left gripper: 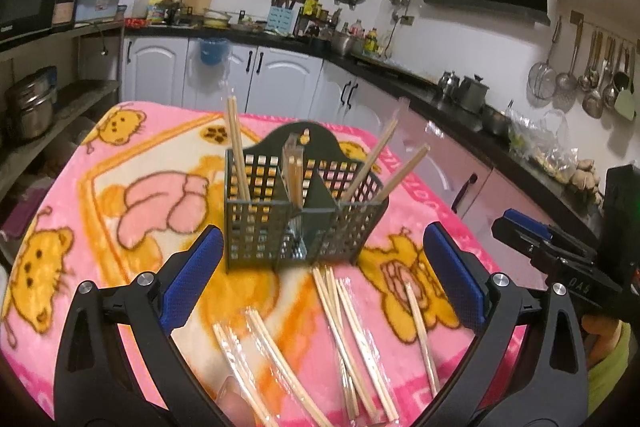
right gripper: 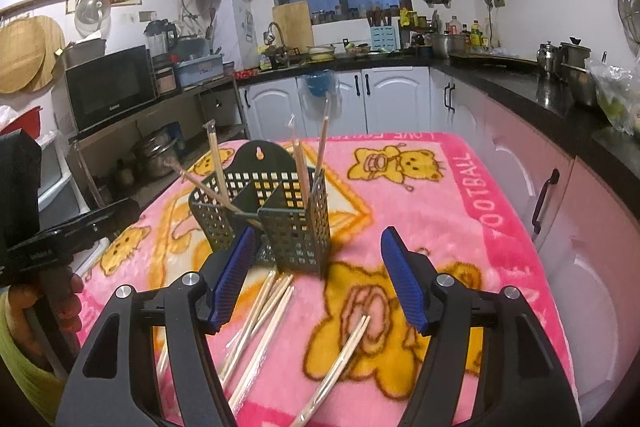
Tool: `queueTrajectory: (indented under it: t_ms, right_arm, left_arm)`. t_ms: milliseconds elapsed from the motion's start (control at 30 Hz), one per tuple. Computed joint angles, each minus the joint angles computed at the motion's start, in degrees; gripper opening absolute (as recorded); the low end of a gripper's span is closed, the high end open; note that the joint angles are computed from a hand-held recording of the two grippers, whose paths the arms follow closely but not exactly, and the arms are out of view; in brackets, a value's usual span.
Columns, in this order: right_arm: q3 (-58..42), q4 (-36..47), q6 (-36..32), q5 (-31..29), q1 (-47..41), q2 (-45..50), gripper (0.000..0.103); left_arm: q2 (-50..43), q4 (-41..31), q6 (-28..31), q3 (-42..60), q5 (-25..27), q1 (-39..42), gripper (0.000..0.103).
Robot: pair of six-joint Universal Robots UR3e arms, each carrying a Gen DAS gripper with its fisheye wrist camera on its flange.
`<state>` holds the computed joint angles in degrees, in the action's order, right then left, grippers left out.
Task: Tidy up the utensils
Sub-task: 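Raise the open left tool and move it toward the wrapped chopsticks, then lower the left tool and grasp a wrapped chopstick beside the caddy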
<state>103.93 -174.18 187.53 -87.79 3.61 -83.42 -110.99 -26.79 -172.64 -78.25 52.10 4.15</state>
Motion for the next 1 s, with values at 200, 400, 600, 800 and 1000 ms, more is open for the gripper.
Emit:
queueTrajectory:
  t_ms: [200,400,600,800,1000]
  right_arm:
    - [3.11,-0.79,0.51,0.87,-0.58,-0.08,0.063]
    - [5.61,-0.9,0.45,1.44,-1.06,0.04,0.063]
    - [8.2,-1.47,0.15,3.12,-1.97,0.12,0.063]
    - [8.88,-1.02,-0.02,5.22,-2.53,1.17,0.062]
    - [6.63,0.69,-0.32,6.08,-1.24,4.14,0.055]
  left_arm:
    - [0.17,-1.13,1.5,-1.71,1.66,-0.87,0.092]
    - [-0.78,-3.84,3.4,-1.68,3.48,-2.12,0.092]
    - [-4.84,-8.46,3.95,1.41,5.05,-4.0,0.092]
    - [-10.27,-14.68,4.59,8.07,6.42,-5.76,0.087]
    - [-16.66,-20.52,3.65,17.77,8.74,-7.5,0.07]
